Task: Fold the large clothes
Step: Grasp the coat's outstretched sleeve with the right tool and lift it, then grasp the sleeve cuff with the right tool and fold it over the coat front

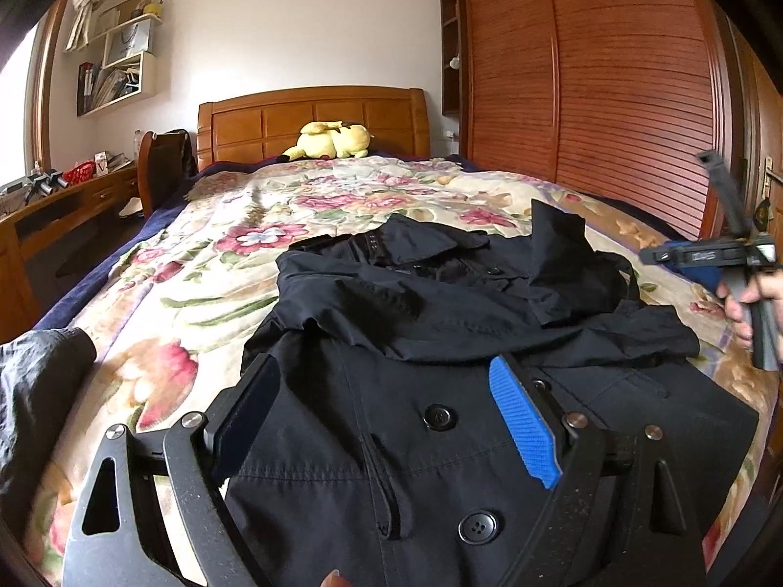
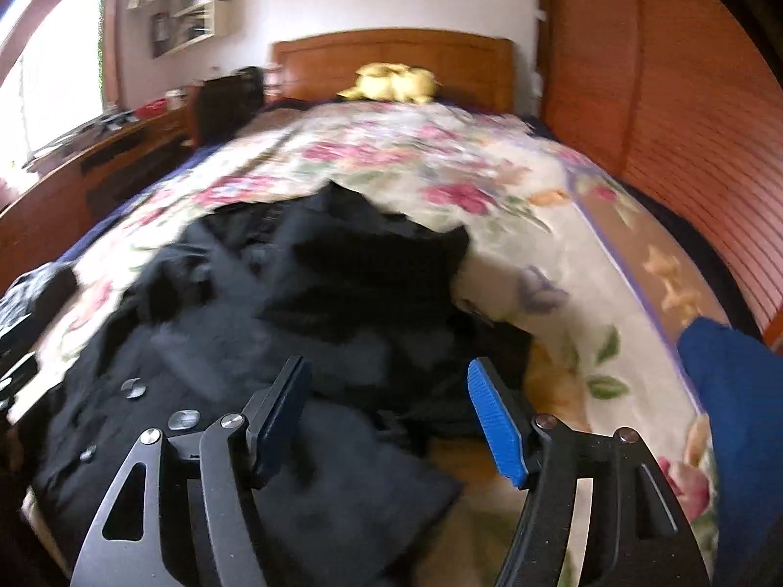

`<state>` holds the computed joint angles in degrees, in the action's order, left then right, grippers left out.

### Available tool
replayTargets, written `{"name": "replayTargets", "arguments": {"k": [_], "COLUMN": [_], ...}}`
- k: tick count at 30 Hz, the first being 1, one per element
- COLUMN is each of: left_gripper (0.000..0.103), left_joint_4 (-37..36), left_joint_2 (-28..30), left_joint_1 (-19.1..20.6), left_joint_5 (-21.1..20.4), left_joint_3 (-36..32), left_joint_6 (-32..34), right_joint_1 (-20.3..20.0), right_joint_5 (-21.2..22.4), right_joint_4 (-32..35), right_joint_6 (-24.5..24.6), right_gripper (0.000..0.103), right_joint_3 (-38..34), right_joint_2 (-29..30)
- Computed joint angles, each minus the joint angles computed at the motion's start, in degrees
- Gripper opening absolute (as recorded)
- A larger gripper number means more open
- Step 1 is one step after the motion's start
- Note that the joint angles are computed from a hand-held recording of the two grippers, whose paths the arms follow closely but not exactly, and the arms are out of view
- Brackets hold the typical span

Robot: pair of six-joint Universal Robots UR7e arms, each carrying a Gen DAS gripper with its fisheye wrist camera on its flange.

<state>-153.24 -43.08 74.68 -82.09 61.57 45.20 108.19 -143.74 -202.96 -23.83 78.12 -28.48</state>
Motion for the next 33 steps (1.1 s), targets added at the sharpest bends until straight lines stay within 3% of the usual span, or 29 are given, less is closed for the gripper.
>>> {"name": "replayTargets", "arguments": {"k": [5, 9, 15, 18, 20, 22, 28, 33], "left_gripper": [0.088, 0.088, 0.088, 0.088, 0.088, 0.088, 0.088, 0.088], "left_joint_4": [-0.54, -0.21, 0.01, 0.03, -0.01, 0.14, 0.12, -0.95], "left_joint_2": [-0.17, 0.01, 0.17, 0.17, 0.21, 0.22, -0.36, -1.38], "left_joint_1": [-0.28, -0.38, -0.55, -0.56, -0.57, -0.51, -0.32, -0.08], "left_joint_5": [0.58, 0.61, 0.91, 0.89, 0.86, 0.7, -0.24, -0.78], "left_joint_3": [1.01, 0.98, 1.12, 1.15, 1.05, 0.9, 1.17, 2.41], "left_joint_6": [0.42, 0.24, 0.51, 0.52, 0.58, 0.14, 0.16, 0.93], "right_joint_1": [-4.19, -6.33, -8.45, -8.49, -7.92, -6.04, -1.05, 3.64], "right_joint_5": [-1.16, 2.24, 3.54, 3.5, 2.23, -1.19, 0.2, 4.21], "right_joint_4": [3.78, 6.91, 13.76, 14.33, 13.09, 7.24, -1.94, -2.23], "right_joint_6": [5.82, 9.58, 14.28, 13.8, 9.53, 0.24, -10.69, -16.52], "right_gripper": [0.069, 0.069, 0.069, 0.066, 0.026, 0.013, 0.008, 0.008], "right_joint_3": [-2.85, -4.0, -5.04, -6.05, -7.66, -10.88, -14.73, -20.32], "right_joint_2": [0.95, 0.48, 0.22, 0.84, 1.98, 4.61, 5.8, 8.38]}}
